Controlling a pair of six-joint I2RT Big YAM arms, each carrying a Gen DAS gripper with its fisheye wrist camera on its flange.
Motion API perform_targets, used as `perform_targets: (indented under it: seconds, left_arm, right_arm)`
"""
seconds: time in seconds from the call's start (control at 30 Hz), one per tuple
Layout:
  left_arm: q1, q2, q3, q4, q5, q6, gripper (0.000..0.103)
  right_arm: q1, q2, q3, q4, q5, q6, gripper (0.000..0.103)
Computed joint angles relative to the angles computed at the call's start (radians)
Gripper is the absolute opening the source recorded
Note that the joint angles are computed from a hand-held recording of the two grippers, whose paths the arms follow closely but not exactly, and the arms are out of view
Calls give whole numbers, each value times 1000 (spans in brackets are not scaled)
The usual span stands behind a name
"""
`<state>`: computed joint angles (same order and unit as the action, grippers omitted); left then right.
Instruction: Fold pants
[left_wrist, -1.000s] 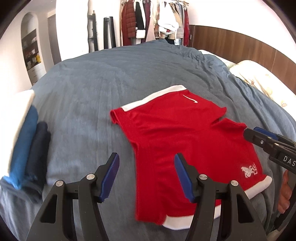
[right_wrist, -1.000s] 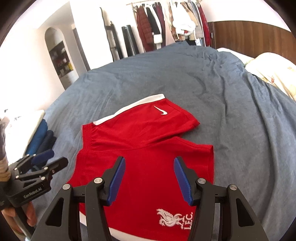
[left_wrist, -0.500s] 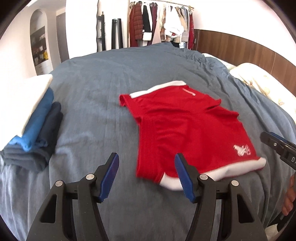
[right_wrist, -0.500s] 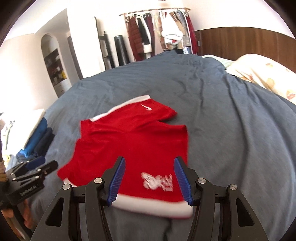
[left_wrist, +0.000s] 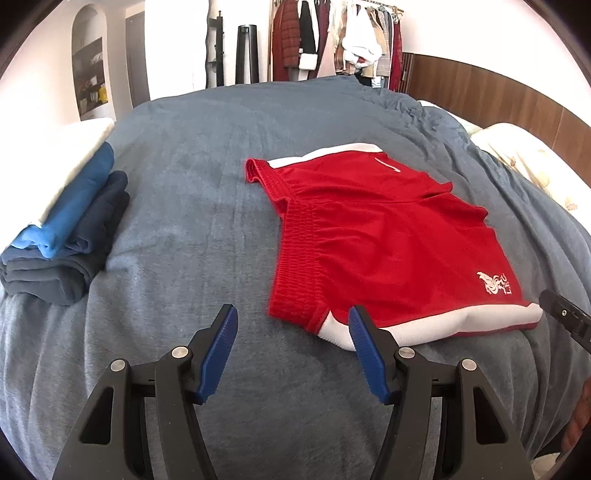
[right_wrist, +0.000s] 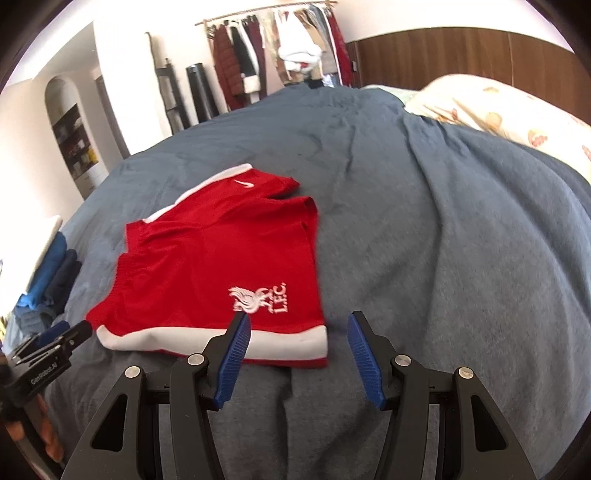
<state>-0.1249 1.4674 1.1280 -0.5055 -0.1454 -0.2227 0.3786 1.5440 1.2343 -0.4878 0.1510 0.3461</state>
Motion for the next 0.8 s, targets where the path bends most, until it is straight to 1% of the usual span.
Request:
perform_targets:
  seconds: [0.13, 0.3, 0.37, 0.5, 0.7, 0.8]
  left_arm:
    - [-4, 18, 13, 2, -3, 1, 61]
    - [-6, 40, 33, -4, -14, -9, 60]
    - [-3, 52, 39, -12, 7, -17, 60]
    - [-2, 71, 44, -28, 16, -15, 50]
    - [-8, 84, 36, -23, 7, 2, 43]
    - [-4, 86, 32, -22, 12, -4, 38]
  right_arm:
    - [-11, 4, -8, 6, -14, 23, 56]
    - [-21, 20, -3, -7, -50, 46, 56]
    - [-24, 27, -1, -10, -72, 50, 55]
    - [-23, 36, -5, -12, -94, 48, 53]
    - [-29, 44, -23, -7, -116, 55, 48]
    - [-25, 47, -27, 2, -113, 39, 42]
